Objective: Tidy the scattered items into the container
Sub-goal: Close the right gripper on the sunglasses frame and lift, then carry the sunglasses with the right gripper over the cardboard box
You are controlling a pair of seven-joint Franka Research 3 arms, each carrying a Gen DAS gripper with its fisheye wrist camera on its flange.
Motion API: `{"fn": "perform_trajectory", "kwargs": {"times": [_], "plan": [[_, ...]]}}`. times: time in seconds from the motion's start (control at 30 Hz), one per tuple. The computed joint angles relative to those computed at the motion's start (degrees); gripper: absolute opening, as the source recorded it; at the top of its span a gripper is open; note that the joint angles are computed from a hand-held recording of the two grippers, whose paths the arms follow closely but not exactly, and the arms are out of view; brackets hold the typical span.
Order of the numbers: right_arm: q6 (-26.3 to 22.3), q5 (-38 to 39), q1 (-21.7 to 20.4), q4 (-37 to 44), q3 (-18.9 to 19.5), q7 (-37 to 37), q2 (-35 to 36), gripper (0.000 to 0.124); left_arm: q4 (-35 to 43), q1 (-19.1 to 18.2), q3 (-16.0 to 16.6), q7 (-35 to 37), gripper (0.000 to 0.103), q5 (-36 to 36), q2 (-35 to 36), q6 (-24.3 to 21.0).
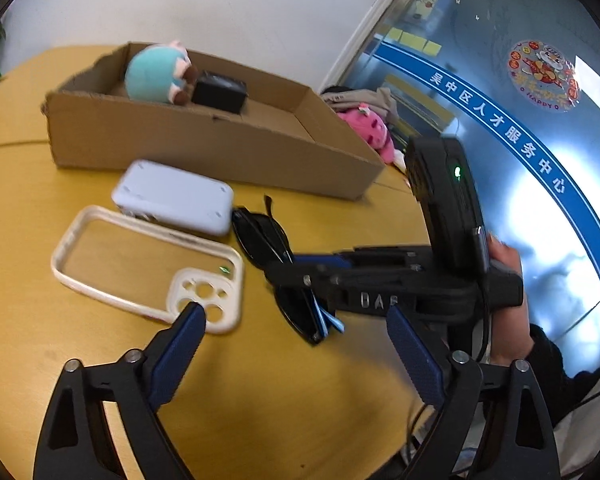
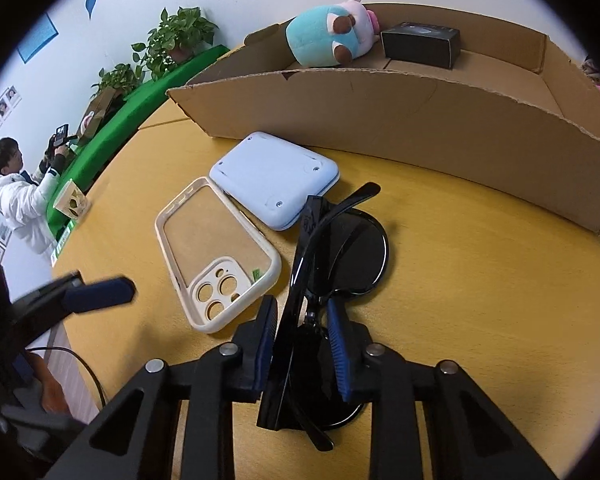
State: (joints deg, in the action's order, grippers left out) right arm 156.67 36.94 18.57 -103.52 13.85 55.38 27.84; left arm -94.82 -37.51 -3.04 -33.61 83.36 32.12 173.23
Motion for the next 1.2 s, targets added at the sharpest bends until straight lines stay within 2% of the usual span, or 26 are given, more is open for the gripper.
{"fn": "perform_trajectory", "kwargs": {"times": [0.1,0.17,0.23,0.37,0.47,0.5,0.57,0.7,0.8,0.93,1.07,1.2], "plan": [[-0.4,2.4,-1.2,0.0,0.7,0.3,0.1,0.008,1.7,0.6,-0.4,1.6,0.085,-2.0,2.1,2.6],[-1.8,8.3,-4.2,-0.2,3.0,-1.8,-0.1,0.008,2.8,0.2,0.4,1.7,0.085,-3.3,3.5,5.1],[-3.1,12.7,-5.6,-0.4,3.7,-3.2,-0.3,0.008,4.0,0.4,0.7,3.3,0.083,-5.9,5.2,7.4],[-7.5,21.9,-7.8,-0.4,4.3,-6.6,-1.0,0.008,7.7,-1.0,3.5,2.8,0.080,-8.7,8.8,12.9],[-10.4,27.4,-8.1,-0.8,3.9,-8.8,-1.8,0.008,8.9,3.5,-2.9,11.5,0.071,-14.2,10.8,11.9],[-10.3,28.5,-7.6,-1.2,3.4,-9.4,-2.3,0.008,9.1,5.2,-5.5,14.8,0.065,-16.1,11.5,11.2],[-10.2,29.5,-6.5,-1.4,2.4,-10.1,-2.9,0.008,9.3,7.3,-8.5,19.1,0.059,-18.9,12.3,10.6],[-10.4,30.8,-5.2,-1.6,1.1,-11.1,-3.7,0.008,9.0,10.4,-13.7,26.7,0.036,-23.7,13.2,8.2],[-10.2,31.0,-4.4,-1.8,0.5,-11.8,-4.0,0.008,8.3,10.8,-14.4,29.3,0.031,-26.5,13.2,7.7],[-10.0,31.7,-4.2,-2.1,0.1,-12.7,-4.4,0.008,6.8,9.8,-12.4,30.3,0.023,-29.3,12.5,9.0],[-9.9,33.1,-4.3,-2.6,0.0,-14.0,-5.1,0.008,5.7,8.4,-10.2,31.5,0.021,-31.7,11.6,10.4],[-9.5,34.8,-4.3,-2.8,-0.2,-15.5,-6.1,0.008,5.8,9.4,-11.7,36.3,0.021,-34.1,11.1,9.4]]}}
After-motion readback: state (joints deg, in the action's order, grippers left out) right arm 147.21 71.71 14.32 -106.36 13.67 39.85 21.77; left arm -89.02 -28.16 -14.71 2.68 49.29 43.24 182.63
